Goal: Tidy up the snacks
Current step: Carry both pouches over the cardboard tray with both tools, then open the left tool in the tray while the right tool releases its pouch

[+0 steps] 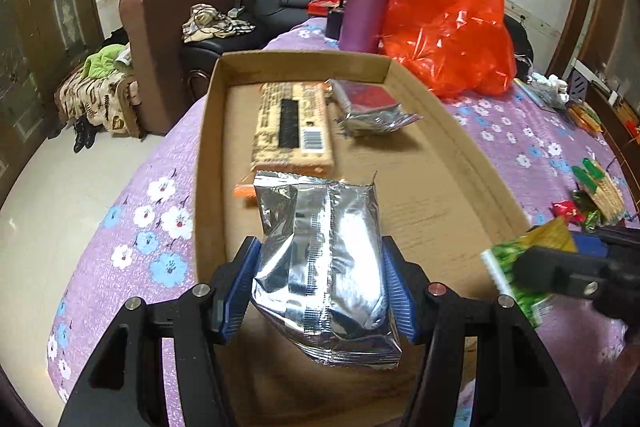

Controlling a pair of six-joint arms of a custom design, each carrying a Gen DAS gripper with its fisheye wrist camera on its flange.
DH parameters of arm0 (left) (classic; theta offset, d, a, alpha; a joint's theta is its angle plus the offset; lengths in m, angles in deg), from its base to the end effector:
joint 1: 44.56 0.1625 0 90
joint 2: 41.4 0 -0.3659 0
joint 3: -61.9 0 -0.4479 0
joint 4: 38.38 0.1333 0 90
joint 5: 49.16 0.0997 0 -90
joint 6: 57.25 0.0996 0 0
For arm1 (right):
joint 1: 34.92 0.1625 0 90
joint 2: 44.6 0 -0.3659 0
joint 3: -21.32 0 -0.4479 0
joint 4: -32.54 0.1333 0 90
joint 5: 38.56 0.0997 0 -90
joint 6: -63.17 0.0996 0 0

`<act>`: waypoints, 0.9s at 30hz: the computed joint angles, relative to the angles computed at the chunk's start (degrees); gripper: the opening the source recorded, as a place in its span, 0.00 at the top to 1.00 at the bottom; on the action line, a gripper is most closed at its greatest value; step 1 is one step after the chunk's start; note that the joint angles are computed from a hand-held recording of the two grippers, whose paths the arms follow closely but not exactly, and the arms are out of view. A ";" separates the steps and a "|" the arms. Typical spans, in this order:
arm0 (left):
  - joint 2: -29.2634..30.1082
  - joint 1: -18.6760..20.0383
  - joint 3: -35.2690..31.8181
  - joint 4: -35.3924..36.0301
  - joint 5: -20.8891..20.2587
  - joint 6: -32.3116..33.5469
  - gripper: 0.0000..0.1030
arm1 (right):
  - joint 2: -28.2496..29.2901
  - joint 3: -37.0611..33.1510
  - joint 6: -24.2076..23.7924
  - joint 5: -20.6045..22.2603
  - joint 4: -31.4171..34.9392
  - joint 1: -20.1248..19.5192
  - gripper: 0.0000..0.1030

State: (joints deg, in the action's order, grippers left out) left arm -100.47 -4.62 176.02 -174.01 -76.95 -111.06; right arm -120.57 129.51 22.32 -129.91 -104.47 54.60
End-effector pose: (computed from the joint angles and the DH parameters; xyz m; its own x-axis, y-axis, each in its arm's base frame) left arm -0.2684 -0.5135 0.0471 -0.7216 -0.2452 -0.6474 0.2946 0.7375 -0.6077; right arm 0.1260 -0.5905 0.2079 -0.7614 -0.6215 0.1842 -0.6477 0.7407 -0.1782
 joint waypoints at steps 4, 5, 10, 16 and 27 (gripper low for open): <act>0.77 -0.15 0.04 -0.08 1.32 0.80 0.42 | 1.09 0.95 -2.13 -0.65 -1.65 -0.12 0.61; 1.05 -0.04 -0.05 -0.41 1.36 1.04 0.42 | 1.40 0.88 -2.37 -0.65 -1.94 -0.17 0.61; 1.60 0.22 -0.09 -2.19 1.16 1.93 0.42 | 2.83 1.57 -5.18 -2.44 -4.70 -0.26 0.61; 2.06 0.33 -1.11 1.39 1.43 0.34 0.42 | 2.44 3.98 -8.66 -3.38 -9.28 0.19 0.61; 2.50 0.38 -1.74 3.07 1.56 -0.33 0.42 | 2.36 5.06 -10.67 -4.17 -12.17 0.45 0.59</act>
